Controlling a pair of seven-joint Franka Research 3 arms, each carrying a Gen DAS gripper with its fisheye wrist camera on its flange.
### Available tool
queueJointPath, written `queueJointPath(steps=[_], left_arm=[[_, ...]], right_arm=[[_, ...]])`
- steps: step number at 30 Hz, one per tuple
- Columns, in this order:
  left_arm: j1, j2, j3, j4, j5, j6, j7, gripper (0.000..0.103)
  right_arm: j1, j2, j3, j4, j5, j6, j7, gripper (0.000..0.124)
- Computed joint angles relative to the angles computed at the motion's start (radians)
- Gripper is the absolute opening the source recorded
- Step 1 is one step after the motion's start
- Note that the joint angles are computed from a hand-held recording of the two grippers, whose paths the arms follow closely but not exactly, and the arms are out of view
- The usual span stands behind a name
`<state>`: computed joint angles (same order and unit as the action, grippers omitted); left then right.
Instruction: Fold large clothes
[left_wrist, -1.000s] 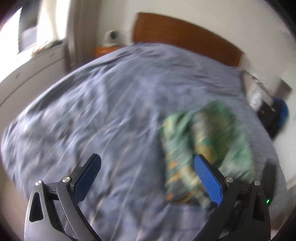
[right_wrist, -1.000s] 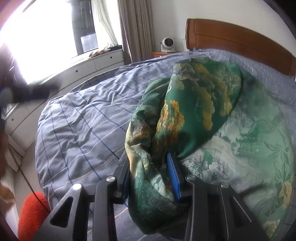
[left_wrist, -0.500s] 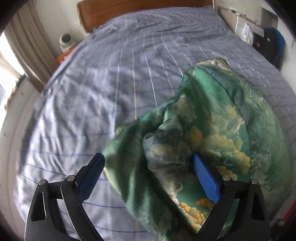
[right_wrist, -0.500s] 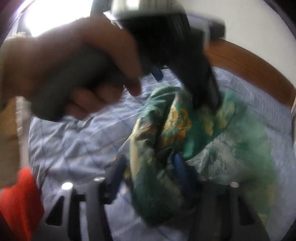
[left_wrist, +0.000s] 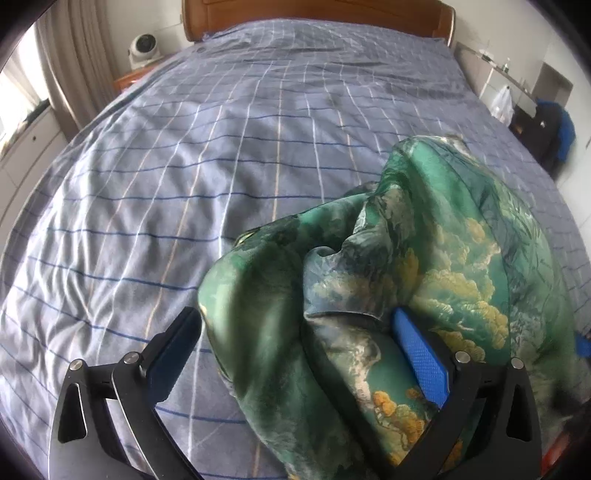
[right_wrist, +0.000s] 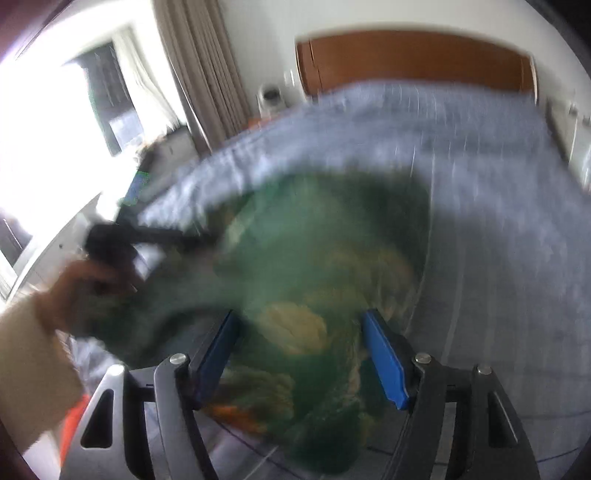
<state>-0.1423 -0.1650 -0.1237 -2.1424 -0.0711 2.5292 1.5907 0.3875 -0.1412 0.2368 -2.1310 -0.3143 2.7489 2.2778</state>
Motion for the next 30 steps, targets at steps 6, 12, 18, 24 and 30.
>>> queueJointPath(steps=[6,12,18,24,30], left_arm=[[0.006,0.023,0.008,-0.036,-0.048,0.037,-0.035,0.103],[0.012,0.009,-0.014,-0.071,0.002,0.106,-0.13,0.103],[-0.015,-0.072,0.023,-0.081,-0.039,0.106,-0.069,0.103],[-0.027,-0.143,0.043,-0.068,-0.053,0.056,-0.043,0.102],[-0.075,-0.221,0.085,-0.073,-0.137,0.0,0.024,0.102]], right_arm=[[0.044,0.136,0.058,0.153,-0.386,-0.258,0.272,0.079],[0.103,0.134,-0.017,0.147,-0.353,-0.239,0.236,0.08],[0.101,0.056,-0.036,0.109,-0.285,-0.205,0.234,0.086],[0.046,-0.047,-0.016,0.035,-0.162,-0.142,0.202,0.086],[-0.008,-0.115,0.011,-0.009,-0.067,-0.084,0.174,0.086]])
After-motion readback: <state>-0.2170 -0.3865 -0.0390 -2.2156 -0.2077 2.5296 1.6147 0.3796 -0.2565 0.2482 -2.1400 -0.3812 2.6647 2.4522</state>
